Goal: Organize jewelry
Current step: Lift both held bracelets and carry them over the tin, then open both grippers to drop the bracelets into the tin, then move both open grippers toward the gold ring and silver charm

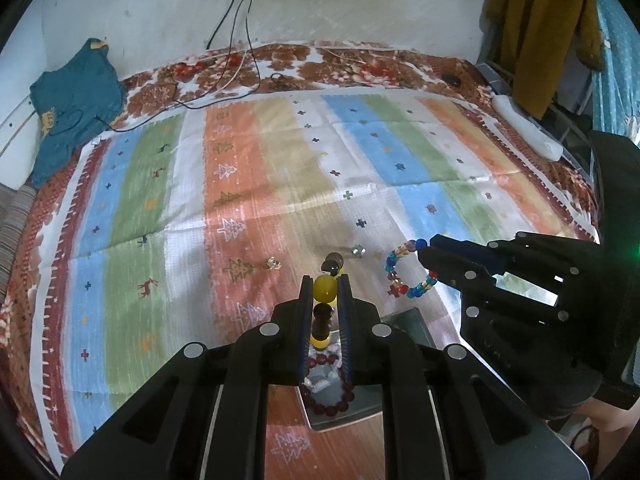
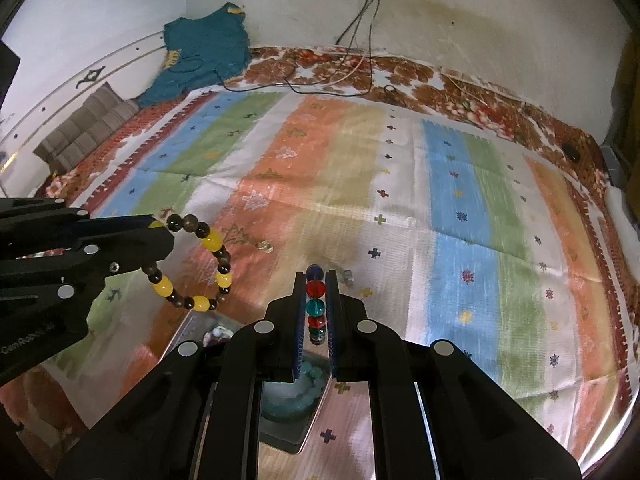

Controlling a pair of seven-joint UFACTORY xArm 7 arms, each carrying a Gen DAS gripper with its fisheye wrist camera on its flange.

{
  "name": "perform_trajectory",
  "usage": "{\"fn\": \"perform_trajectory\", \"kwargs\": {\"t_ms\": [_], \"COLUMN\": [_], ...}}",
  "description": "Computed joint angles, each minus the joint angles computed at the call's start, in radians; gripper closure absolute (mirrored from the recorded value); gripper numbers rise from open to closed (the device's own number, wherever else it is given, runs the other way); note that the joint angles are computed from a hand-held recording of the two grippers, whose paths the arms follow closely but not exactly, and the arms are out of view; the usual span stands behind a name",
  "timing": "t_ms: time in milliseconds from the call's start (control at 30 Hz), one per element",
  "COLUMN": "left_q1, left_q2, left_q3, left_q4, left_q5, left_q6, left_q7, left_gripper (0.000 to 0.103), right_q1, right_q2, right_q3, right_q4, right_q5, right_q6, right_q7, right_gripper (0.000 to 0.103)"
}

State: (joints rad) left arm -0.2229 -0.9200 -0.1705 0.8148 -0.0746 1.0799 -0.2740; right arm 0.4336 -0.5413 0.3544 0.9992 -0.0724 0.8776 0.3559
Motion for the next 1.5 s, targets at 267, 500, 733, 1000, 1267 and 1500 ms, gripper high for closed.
{"fn": "perform_trajectory", "kwargs": {"t_ms": [267, 500, 733, 1000, 1267, 1500], "left_q1": [-0.013, -0.028, -0.038, -0.018, 0.01, 0.047], "left_q2": [-0.06, -0.107, -0.144, -0.154, -0.138, -0.081], "left_q3": [-0.013, -0.021, -0.017, -0.023, -0.021, -0.013], "left_q4": [-0.022, -0.041, -0.054, -0.059, -0.064, -0.056], "left_q5": [-0.001, -0.011, -0.033, -0.021, 0.009, 0.044], "left_q6": [0.025, 0.048, 0.085, 0.1, 0.107, 0.107], "left_q7": [-0.007, -0.01, -0.019, -0.026, -0.03, -0.04], "left_gripper": [0.091, 0.091, 0.089, 0.074, 0.056, 0.047], "right_q1": [0.02, 0.034, 0.046, 0.006, -0.007, -0.025], "right_q2": [-0.048, -0.094, -0.114, -0.114, -0.092, -0.043], "right_q3": [0.0, 0.003, -0.005, 0.008, -0.002, -0.003], "right_q4": [-0.031, -0.063, -0.08, -0.071, -0.062, -0.034], "right_q5": [0.019, 0.042, 0.08, 0.044, 0.043, 0.024], "right_q6": [0.013, 0.028, 0.037, 0.071, 0.081, 0.098], "right_q7": [-0.009, -0.016, -0.022, 0.016, 0.027, 0.042], "right_gripper": [0.093, 0.093, 0.092, 0.058, 0.057, 0.057]}}
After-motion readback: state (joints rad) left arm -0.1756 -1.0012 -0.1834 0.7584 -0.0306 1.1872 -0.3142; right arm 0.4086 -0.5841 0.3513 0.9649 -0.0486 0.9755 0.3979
